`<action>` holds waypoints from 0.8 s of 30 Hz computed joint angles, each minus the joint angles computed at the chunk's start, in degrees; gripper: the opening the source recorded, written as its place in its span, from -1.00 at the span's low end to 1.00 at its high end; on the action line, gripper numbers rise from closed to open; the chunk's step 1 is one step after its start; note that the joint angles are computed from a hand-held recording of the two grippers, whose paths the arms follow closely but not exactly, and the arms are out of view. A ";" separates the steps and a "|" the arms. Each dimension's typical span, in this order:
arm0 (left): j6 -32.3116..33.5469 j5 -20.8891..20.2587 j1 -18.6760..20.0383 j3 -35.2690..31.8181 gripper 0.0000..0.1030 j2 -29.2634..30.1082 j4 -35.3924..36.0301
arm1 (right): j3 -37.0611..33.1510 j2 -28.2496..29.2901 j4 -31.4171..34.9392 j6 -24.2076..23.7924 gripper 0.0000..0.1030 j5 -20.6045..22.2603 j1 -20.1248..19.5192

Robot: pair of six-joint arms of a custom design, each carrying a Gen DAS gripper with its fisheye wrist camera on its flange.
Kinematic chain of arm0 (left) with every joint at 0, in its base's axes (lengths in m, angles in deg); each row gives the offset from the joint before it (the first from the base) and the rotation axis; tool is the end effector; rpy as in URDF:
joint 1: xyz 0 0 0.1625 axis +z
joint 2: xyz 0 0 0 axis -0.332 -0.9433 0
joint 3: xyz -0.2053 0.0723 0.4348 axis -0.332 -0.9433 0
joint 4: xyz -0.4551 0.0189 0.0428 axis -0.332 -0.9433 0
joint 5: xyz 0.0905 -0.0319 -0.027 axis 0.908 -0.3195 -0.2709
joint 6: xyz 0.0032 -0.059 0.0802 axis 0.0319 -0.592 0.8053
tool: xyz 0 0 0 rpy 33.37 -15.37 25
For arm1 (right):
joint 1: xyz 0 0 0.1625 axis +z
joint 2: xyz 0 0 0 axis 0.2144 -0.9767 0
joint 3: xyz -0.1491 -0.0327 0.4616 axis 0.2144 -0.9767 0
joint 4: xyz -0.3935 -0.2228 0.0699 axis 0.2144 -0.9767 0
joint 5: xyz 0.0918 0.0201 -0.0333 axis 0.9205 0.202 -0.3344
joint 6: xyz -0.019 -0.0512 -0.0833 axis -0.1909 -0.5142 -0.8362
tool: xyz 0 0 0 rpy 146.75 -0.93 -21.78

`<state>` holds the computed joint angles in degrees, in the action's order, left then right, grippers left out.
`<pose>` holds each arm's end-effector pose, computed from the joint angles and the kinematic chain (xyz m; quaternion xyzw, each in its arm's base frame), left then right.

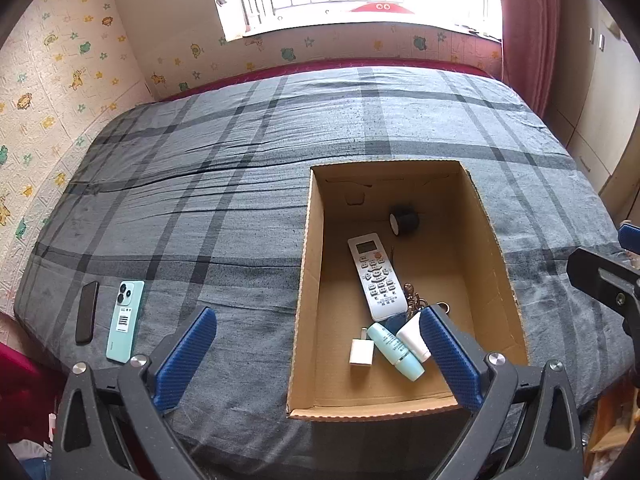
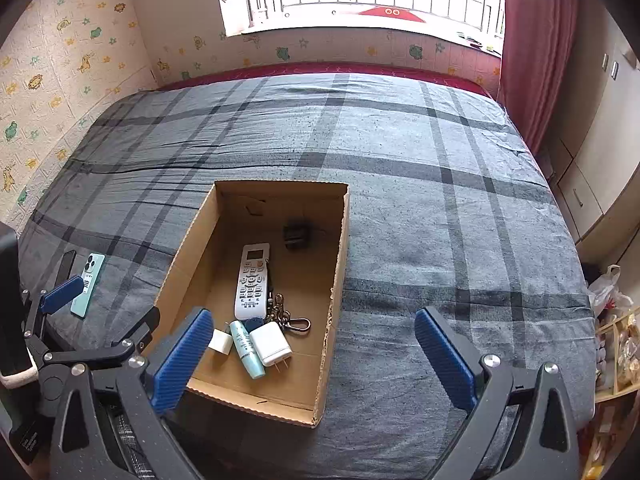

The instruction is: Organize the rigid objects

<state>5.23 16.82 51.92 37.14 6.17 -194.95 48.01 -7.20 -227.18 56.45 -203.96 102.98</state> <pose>-0.4713 -0.5493 0.2195 0.2513 0.8661 -0.2219 0.3707 0.2999 -0.5033 0.3977 0.0541 -0.8817 0.3079 0.3534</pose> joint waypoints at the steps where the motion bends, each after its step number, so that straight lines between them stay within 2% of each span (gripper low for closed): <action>1: -0.08 -0.42 -0.24 0.18 1.00 -0.27 -0.43 | 0.16 -0.27 -0.19 -0.07 0.99 -0.15 0.17; 14: 0.03 -3.45 -3.08 1.64 1.00 -1.68 -0.80 | 2.81 -3.58 -0.86 1.07 0.99 -0.40 1.30; 24: 1.41 -4.20 -4.06 2.38 1.00 -1.21 -1.83 | 3.78 -4.71 0.12 2.19 0.99 -0.34 1.16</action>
<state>6.64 12.62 47.86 39.52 4.96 -196.78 51.79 -11.90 -227.07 58.64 -204.30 104.14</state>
